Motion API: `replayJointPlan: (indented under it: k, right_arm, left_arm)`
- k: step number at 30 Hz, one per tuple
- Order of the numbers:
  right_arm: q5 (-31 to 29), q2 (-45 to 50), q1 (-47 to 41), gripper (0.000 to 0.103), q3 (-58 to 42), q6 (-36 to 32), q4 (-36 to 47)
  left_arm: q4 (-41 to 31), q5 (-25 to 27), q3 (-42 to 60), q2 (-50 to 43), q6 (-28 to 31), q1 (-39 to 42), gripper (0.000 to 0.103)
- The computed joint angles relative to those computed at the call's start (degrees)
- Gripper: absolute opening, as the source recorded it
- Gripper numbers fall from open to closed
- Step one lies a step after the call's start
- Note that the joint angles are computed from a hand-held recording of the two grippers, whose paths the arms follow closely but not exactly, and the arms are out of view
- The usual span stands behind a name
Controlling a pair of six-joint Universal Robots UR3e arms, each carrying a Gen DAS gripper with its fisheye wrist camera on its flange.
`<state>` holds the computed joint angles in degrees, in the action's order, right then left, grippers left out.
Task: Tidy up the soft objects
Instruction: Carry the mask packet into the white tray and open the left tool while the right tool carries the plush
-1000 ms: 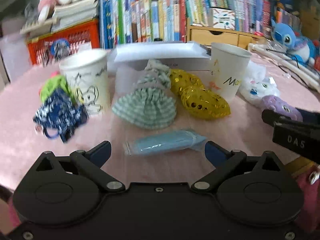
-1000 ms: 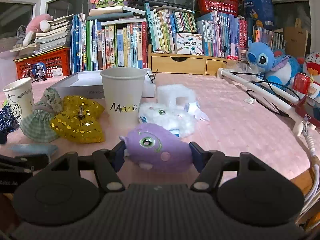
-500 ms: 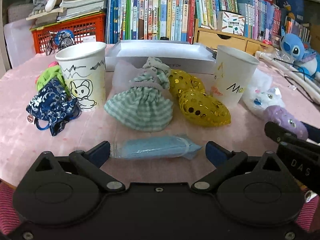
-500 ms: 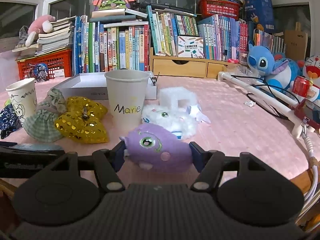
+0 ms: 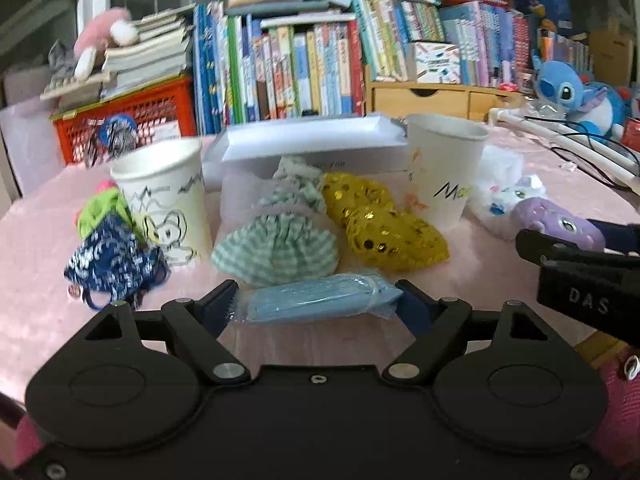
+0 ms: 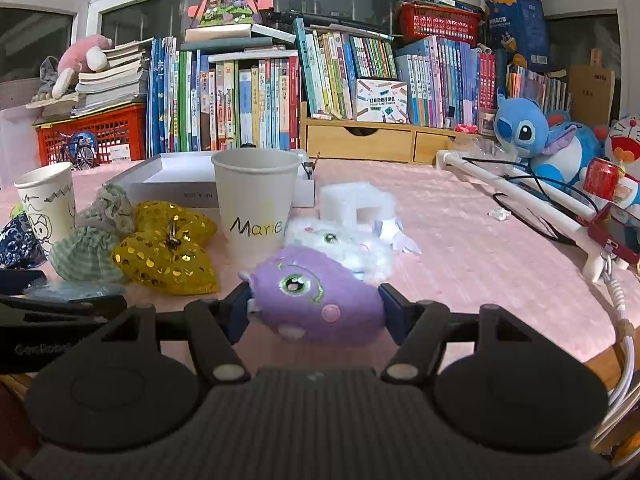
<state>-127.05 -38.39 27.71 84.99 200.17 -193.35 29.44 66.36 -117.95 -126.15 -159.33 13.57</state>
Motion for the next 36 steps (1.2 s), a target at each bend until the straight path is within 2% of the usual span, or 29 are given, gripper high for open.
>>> replayJointPlan:
  k: [9, 20, 29, 36]
  right_arm:
    - [-0.79, -0.32, -0.27, 0.069, -0.68, -2.11, -1.33]
    - [0.51, -1.11, -1.83, 0.069, -3.3, -5.46, -2.92]
    - [6.9, -3.93, -6.08, 0.069, -6.19, -6.98, -2.91]
    - [16.54, -4.55, -11.22, 0.069, -13.28, -7.73, 3.44]
  left_arm:
    - [-3.16, -6.53, -0.64, 4.63, 2.22, 3.02, 0.082]
    - [-14.0, -13.35, 7.52, 8.11, 2.39, 4.95, 0.082]
    - [-23.51, -14.44, 27.95, 3.46, -1.53, 3.99, 0.082]
    - [-47.45, -13.91, 55.9, -5.4, -2.67, 1.91, 0.082]
